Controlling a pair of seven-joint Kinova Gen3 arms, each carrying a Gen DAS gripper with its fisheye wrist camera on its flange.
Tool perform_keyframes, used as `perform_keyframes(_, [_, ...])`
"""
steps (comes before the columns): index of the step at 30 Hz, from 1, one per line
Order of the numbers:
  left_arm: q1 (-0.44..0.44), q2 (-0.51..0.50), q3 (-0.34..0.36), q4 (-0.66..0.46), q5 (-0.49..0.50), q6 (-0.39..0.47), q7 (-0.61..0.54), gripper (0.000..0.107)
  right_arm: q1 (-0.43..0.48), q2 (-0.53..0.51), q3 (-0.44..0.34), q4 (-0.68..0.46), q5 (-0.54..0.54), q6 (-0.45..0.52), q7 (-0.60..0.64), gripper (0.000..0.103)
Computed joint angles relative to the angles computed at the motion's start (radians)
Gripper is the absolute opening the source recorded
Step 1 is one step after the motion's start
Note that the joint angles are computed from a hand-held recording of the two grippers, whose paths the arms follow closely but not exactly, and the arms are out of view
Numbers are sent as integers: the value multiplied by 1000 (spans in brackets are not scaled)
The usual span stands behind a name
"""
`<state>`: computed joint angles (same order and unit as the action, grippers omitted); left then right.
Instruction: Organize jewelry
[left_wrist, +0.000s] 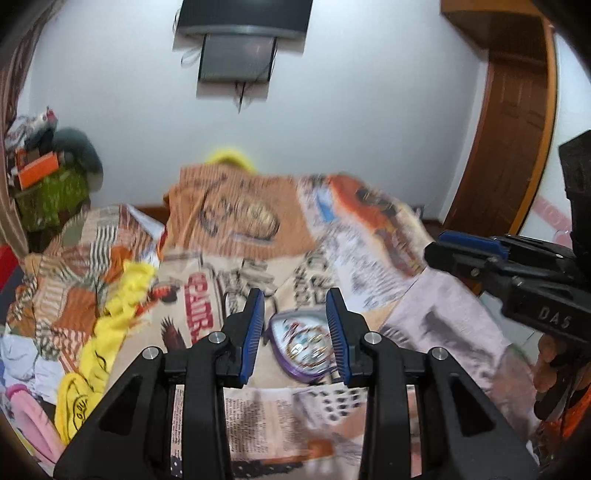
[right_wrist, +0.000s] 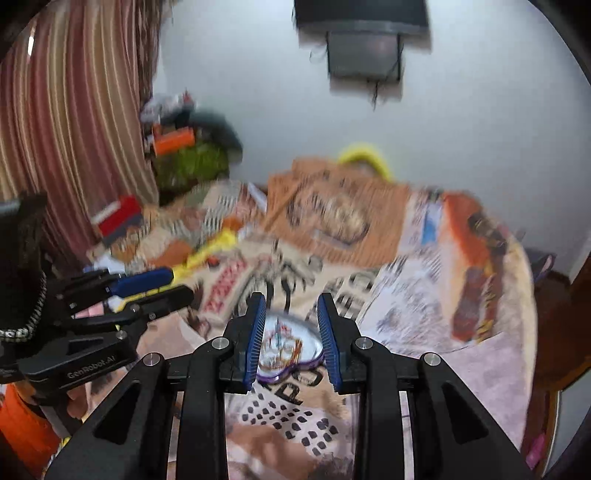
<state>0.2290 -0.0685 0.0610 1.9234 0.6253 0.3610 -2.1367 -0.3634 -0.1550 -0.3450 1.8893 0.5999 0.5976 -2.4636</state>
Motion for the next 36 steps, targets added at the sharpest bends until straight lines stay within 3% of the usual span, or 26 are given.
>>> perform_keyframes(5, [47,-181,-3,72,0,-79,8,38,175,-188,-232,48,154,5,-203,26])
perform_keyframes(9, [90,-337,11,151,-59,-171,74,57,281,-345,-379,78,256,26,-366,29])
perform_keyframes(12, [45,-429,65,186,-105,-179,135,66,344,-425,-452,93,280,33,-445,46])
perform_keyframes(15, [-30,-509,128,217,-142,-188,206,88,450,-504,-533,94,260,36,-472,60])
perform_keyframes(17, [-64,-558,153,243,-158,-206,250,95,534,-556,-595,87,241,52,-485,81])
perform_keyframes(19, [-89,-592,169,261,-178,-216,286,100,600,-598,-632,81,216,57,-491,94])
perform_keyframes(22, [-122,-630,193,274,-208,-214,337,101,649,-630,-653,69,170,63,-469,102])
perform_keyframes(36, [-119,-654,220,293,-373,-206,513,101,655,-698,-593,74,-39,56,-289,103])
